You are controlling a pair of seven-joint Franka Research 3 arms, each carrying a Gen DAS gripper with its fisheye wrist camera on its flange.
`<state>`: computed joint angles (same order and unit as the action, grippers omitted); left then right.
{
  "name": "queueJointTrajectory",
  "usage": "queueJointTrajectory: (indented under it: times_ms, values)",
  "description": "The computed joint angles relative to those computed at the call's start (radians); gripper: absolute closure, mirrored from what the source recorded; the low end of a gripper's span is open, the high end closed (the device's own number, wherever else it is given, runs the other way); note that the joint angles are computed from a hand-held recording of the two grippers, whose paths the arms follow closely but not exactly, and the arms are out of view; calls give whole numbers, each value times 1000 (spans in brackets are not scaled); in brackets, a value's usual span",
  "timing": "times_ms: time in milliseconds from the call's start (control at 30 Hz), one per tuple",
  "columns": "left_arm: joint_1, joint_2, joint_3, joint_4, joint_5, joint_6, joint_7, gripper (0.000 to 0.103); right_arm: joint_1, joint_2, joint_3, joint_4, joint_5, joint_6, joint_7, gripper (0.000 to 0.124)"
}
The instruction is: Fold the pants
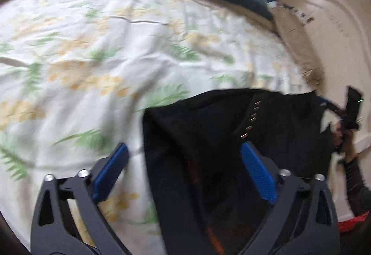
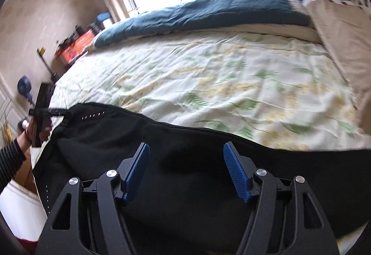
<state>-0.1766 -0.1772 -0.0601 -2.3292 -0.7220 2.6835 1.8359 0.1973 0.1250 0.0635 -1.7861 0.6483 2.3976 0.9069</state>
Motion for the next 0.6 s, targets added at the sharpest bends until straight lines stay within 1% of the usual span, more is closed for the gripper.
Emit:
queueJointTrajectory:
  times_ms: [33, 67, 100, 133, 167, 200, 267, 333, 367, 400, 433, 467, 500, 533, 567, 600]
  values:
    - [3, 16, 1, 15, 6, -3, -8, 26, 2, 31, 4, 34, -6, -26, -17, 54]
    - [12, 30, -7, 25, 33, -2, -35, 30, 3, 46, 6, 50, -15, -36, -22, 53]
    - [15, 36, -8, 34, 36, -3, -37, 33, 6, 75, 9, 83, -33, -58, -24, 53]
    - [15, 37, -6, 36, 23, 0, -23, 41, 6, 101, 11, 118, -46, -84, -25, 53]
    - [18, 37, -5, 38, 13, -3, -20, 54, 3, 126, 13, 152, -57, -109, -29, 53]
    - [23, 40, 0, 44, -3, -17, -20, 60, 4, 159, 14, 199, -80, -140, -30, 53]
    - [35, 50, 5, 57, -30, -42, -28, 88, 0, 216, 20, 284, -110, -204, -39, 53]
    - [47, 60, 0, 65, -38, -55, -38, 89, -3, 286, 28, 394, -139, -291, -50, 53]
    - [51, 60, -6, 65, -32, -50, -43, 91, -5, 316, 31, 442, -150, -333, -50, 53]
    - [55, 59, -14, 65, -13, -42, -57, 93, 1, 356, 29, 506, -181, -384, -43, 53]
    - [58, 59, -21, 68, 12, -38, -78, 94, 10, 380, 25, 540, -208, -406, -35, 53]
    - [60, 61, -25, 70, 33, -34, -93, 95, 13, 407, 25, 582, -226, -447, -24, 59]
    - [62, 61, -28, 71, 51, -35, -109, 95, 12, 450, 27, 654, -240, -525, -6, 75]
    - [64, 59, -30, 71, 73, -36, -126, 95, 23, 477, 20, 700, -269, -570, 24, 117]
    - [64, 57, -30, 70, 83, -37, -132, 96, 29, 483, 16, 711, -287, -584, 48, 117]
    - [64, 55, -30, 72, 94, -38, -142, 96, 35, 465, 13, 687, -296, -566, 44, 117]
